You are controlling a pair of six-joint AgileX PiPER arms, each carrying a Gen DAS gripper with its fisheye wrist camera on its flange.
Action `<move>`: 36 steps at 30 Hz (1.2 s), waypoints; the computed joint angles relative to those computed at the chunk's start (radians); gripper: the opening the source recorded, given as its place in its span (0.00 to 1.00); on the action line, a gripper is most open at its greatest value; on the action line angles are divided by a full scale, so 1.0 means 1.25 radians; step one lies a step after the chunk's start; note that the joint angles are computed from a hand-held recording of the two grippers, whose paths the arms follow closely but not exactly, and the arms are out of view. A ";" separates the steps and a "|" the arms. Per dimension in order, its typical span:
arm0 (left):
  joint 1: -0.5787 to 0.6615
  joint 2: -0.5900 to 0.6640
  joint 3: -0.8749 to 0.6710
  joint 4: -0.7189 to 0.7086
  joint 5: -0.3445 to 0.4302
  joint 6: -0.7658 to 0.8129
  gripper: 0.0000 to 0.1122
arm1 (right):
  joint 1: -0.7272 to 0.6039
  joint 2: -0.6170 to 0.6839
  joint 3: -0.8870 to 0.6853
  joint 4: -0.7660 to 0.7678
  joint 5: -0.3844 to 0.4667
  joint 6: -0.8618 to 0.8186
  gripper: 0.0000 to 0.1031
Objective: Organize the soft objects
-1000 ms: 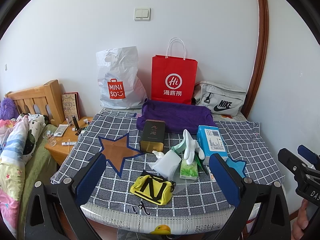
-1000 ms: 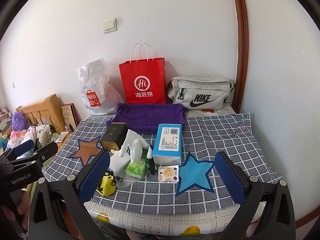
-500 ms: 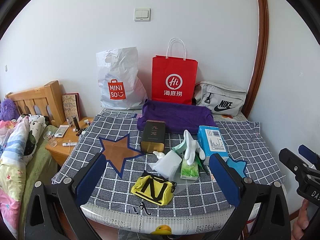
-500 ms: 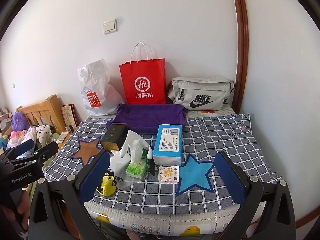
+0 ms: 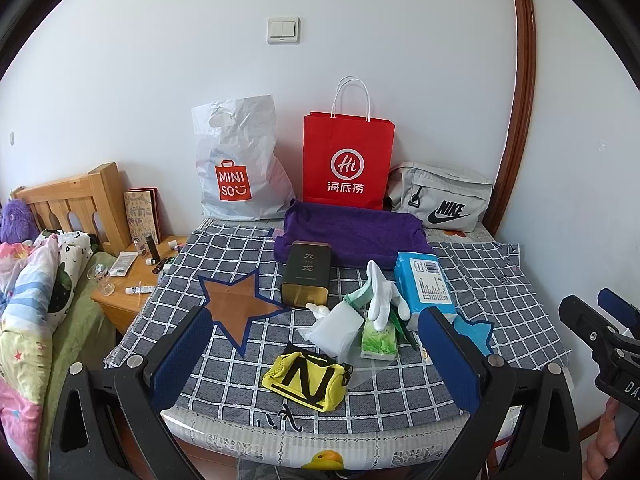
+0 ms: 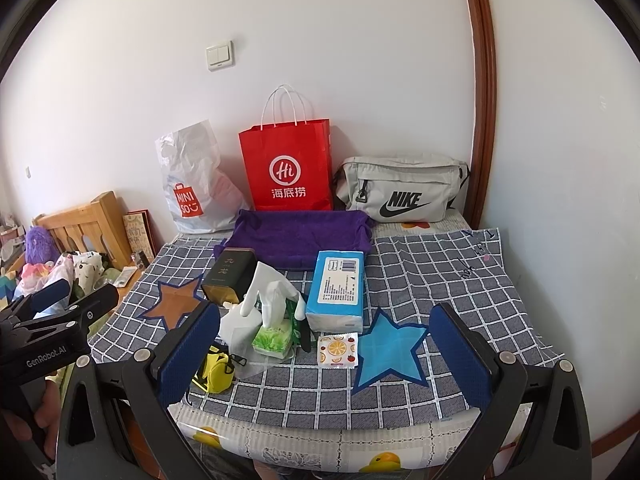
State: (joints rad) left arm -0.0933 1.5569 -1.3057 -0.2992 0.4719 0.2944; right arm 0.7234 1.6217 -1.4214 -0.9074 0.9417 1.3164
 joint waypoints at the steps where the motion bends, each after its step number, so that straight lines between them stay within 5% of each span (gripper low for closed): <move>1: 0.000 0.000 0.000 0.000 0.000 0.000 0.92 | 0.000 0.000 0.000 0.000 0.000 0.000 1.00; 17: 0.009 0.018 -0.029 0.011 0.025 -0.001 0.92 | -0.002 0.007 0.018 -0.007 -0.035 0.012 1.00; 30: 0.064 0.182 -0.085 -0.091 0.046 0.143 0.92 | -0.068 0.060 0.077 -0.014 -0.151 0.054 1.00; 36: 0.062 0.284 -0.121 -0.039 0.040 0.110 0.92 | -0.109 0.122 0.075 0.025 -0.208 0.033 1.00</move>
